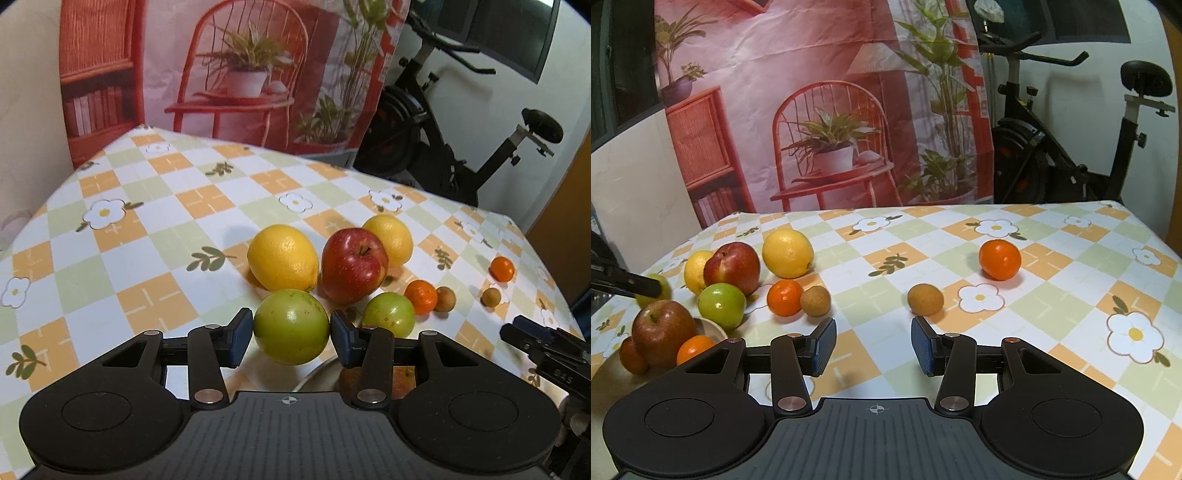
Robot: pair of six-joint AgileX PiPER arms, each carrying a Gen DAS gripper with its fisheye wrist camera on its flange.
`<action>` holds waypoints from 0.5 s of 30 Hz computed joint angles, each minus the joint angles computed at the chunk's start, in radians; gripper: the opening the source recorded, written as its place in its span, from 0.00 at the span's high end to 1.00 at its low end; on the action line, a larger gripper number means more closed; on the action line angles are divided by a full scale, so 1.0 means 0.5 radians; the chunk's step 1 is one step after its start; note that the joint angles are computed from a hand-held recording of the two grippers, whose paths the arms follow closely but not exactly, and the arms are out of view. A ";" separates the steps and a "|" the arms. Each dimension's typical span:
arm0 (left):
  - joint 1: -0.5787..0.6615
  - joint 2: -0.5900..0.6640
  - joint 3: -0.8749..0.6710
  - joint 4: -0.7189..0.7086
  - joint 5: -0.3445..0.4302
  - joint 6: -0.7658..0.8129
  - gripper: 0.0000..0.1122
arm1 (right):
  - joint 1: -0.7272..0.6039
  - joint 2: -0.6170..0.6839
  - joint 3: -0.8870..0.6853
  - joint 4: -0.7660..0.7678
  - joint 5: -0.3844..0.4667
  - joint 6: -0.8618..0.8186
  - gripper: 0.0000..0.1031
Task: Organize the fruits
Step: 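Grasp the kiwi with the right tool while the left tool grasps the green fruit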
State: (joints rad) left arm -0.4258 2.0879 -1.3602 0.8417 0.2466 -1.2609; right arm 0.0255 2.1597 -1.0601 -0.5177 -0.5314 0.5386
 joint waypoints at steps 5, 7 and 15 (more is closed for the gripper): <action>-0.072 -0.130 0.148 0.361 0.026 -0.367 0.57 | 0.012 0.042 -0.130 0.051 0.100 -0.089 0.59; -0.102 -0.180 0.207 0.503 0.039 -0.521 0.57 | 0.017 0.077 -0.210 0.067 0.157 -0.115 0.60; -0.155 -0.339 0.375 0.681 0.051 -0.761 0.57 | 0.003 0.226 -0.550 -0.022 0.435 0.039 0.60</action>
State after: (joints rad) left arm -0.5035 1.9182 -1.1726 1.1823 0.2719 -1.6413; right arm 0.0272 2.2729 -1.3350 -0.5288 -0.3138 0.5581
